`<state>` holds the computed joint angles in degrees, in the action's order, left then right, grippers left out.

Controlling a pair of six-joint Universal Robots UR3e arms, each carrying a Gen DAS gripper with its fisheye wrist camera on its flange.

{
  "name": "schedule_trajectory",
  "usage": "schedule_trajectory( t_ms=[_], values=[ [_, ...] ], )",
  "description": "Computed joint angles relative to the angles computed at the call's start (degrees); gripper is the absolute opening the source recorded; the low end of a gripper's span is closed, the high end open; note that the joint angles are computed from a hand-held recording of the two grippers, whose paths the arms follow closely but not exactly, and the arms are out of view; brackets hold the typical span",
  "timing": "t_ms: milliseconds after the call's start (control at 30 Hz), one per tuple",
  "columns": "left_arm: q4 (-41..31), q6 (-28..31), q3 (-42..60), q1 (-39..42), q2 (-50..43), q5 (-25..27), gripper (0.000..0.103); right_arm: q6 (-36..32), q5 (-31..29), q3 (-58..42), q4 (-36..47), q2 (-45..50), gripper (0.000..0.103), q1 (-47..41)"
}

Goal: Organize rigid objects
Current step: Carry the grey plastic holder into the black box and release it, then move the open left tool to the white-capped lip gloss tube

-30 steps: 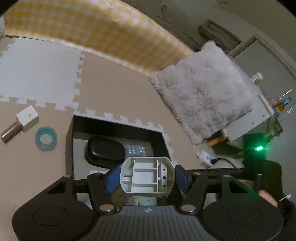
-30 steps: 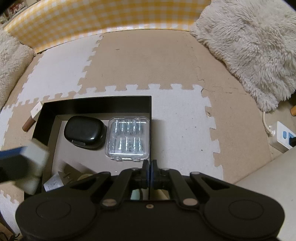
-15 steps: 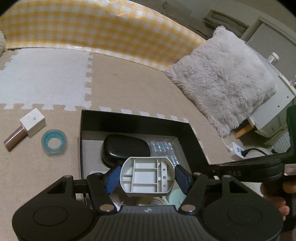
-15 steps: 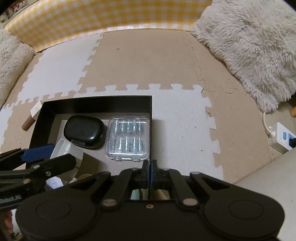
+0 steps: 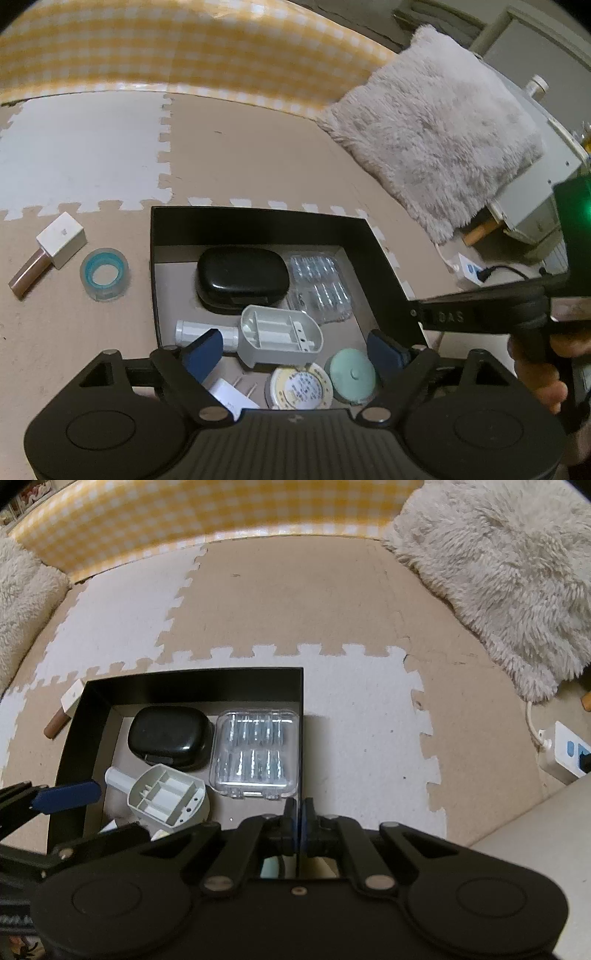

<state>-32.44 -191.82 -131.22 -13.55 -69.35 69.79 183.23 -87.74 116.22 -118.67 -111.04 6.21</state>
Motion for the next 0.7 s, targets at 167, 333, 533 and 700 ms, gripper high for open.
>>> schedule_trajectory(
  t_ms=[167, 333, 533, 700],
  values=[
    [-3.21, 1.55, 1.55, -1.2, 1.38, 1.0, 0.095, -0.08, 0.06, 0.05, 0.03, -0.05, 0.003, -0.04],
    [-5.89, 2.76, 3.21, -2.09, 2.45, 2.42, 0.098, 0.06, 0.16, 0.04, 0.08, -0.09, 0.003, -0.02],
    [-8.1, 4.32, 4.52, -1.96, 4.09, 3.4, 0.103, 0.11, 0.85, 0.18, 0.23, -0.34, 0.003, -0.59],
    [-9.74, 5.71, 5.5, 0.43, 5.98, 3.43, 0.103, 0.09, 0.81, 0.14, 0.2, -0.26, 0.003, -0.55]
  ],
)
